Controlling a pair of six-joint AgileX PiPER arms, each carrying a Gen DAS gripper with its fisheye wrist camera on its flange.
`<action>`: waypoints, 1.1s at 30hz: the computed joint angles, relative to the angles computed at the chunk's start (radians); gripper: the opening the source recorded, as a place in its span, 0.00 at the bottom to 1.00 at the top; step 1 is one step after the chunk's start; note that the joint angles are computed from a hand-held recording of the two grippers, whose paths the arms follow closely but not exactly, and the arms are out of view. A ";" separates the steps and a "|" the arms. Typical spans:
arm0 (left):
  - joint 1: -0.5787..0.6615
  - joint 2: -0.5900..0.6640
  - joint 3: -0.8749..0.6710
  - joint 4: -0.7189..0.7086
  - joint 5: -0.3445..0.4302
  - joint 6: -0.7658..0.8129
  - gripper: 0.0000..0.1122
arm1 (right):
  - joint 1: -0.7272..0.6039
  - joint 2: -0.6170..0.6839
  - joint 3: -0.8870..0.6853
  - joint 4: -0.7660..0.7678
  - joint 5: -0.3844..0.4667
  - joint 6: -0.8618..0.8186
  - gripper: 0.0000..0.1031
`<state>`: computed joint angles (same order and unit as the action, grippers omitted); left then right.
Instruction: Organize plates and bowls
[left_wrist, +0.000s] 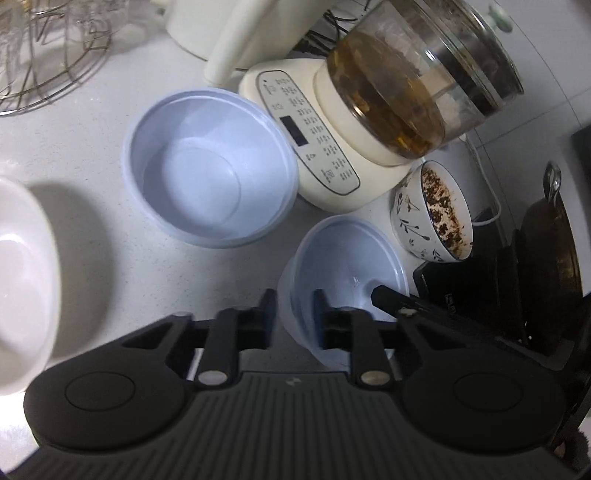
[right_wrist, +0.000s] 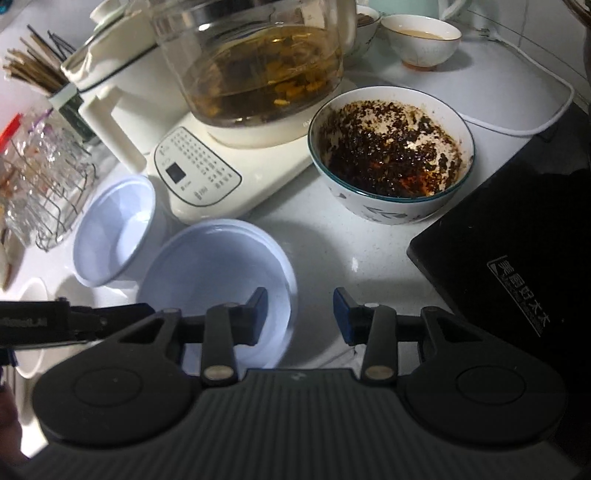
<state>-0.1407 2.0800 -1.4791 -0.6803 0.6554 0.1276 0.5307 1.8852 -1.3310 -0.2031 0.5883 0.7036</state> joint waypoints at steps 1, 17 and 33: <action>-0.002 0.005 -0.002 -0.004 -0.008 0.014 0.11 | -0.005 0.004 -0.004 0.018 -0.002 -0.016 0.30; -0.024 0.019 -0.024 -0.004 -0.031 0.016 0.07 | -0.038 -0.021 0.036 0.079 -0.063 -0.063 0.14; -0.012 -0.132 0.003 0.127 0.033 -0.137 0.07 | -0.043 -0.080 -0.098 0.189 0.085 -0.179 0.14</action>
<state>-0.1525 1.9483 -1.4765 -0.5528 0.6883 -0.0093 0.4873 1.8051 -1.4286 -0.0136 0.6729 0.5250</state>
